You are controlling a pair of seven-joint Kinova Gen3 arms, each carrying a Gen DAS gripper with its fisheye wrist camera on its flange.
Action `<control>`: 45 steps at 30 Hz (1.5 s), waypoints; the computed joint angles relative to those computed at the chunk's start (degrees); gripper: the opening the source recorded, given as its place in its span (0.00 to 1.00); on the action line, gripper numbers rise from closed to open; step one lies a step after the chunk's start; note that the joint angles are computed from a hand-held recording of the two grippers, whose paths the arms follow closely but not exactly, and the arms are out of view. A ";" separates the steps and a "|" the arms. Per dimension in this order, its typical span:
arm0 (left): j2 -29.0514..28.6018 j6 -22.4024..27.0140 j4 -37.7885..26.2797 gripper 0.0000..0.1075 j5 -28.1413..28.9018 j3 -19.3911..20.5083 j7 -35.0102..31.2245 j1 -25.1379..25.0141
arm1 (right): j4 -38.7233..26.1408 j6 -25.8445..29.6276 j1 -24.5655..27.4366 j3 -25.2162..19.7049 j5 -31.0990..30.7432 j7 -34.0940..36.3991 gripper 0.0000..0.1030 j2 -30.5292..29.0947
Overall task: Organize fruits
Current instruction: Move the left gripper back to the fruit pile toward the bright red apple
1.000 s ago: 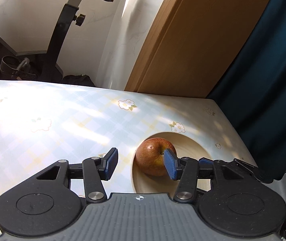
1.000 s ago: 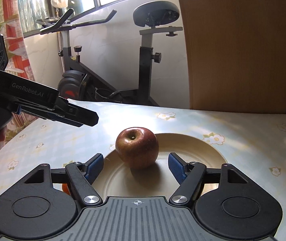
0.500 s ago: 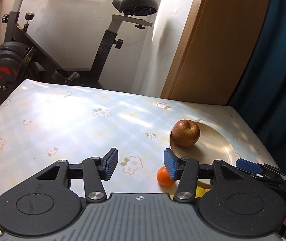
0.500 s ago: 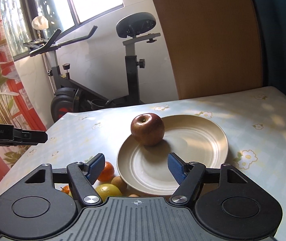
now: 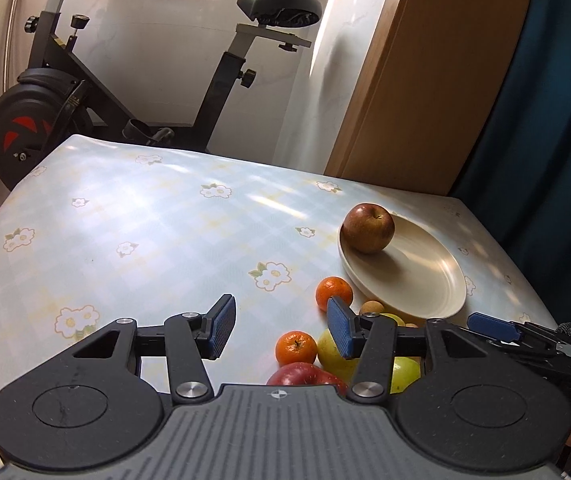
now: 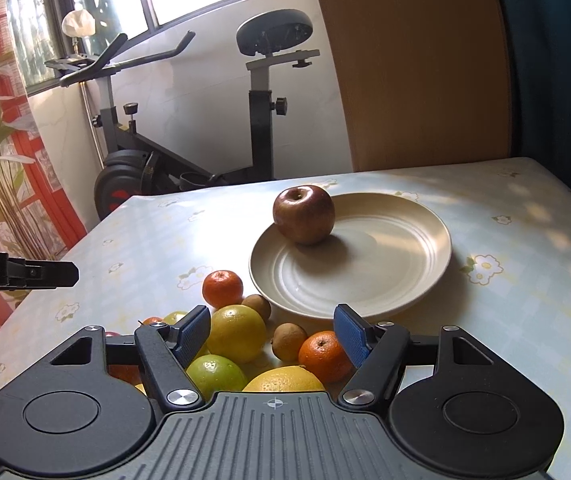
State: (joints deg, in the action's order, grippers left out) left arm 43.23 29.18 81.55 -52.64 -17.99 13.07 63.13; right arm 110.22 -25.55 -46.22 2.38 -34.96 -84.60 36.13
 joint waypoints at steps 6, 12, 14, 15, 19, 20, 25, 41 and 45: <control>-0.42 -0.43 1.15 0.49 0.65 0.55 0.25 -0.10 | 0.42 0.76 -0.75 -0.19 0.44 0.77 0.64 -0.59; -0.62 0.50 1.79 0.49 0.78 0.81 0.52 0.48 | 0.10 1.56 -2.23 0.88 -0.52 1.98 0.64 -0.66; -0.63 0.88 1.90 0.49 0.70 0.88 0.81 0.69 | 0.26 1.34 -1.96 0.55 -0.40 1.73 0.64 -0.73; -0.58 1.26 1.77 0.49 0.75 1.10 0.74 0.64 | 0.33 1.30 -1.72 0.30 -0.09 1.62 0.64 -0.77; -0.61 1.61 1.70 0.49 0.52 1.63 0.90 0.37 | 0.23 1.82 -1.05 -0.23 1.13 1.45 0.64 -0.74; -0.62 1.60 1.61 0.49 0.54 1.88 0.73 0.17 | 0.18 1.95 -1.10 -0.18 1.20 1.39 0.64 -0.71; -0.75 1.71 1.72 0.49 0.80 2.75 -0.35 -0.42 | 0.02 2.18 -1.03 -0.29 2.05 0.84 0.64 -0.58; -6.15 4.19 8.24 0.49 -7.12 2.82 3.12 -1.04 | -4.83 7.02 2.27 -5.31 15.20 -0.78 0.63 1.73; -5.47 2.93 9.02 0.49 -6.77 5.81 5.05 -3.45 | -6.43 9.19 0.49 -4.42 18.25 -0.04 0.62 2.31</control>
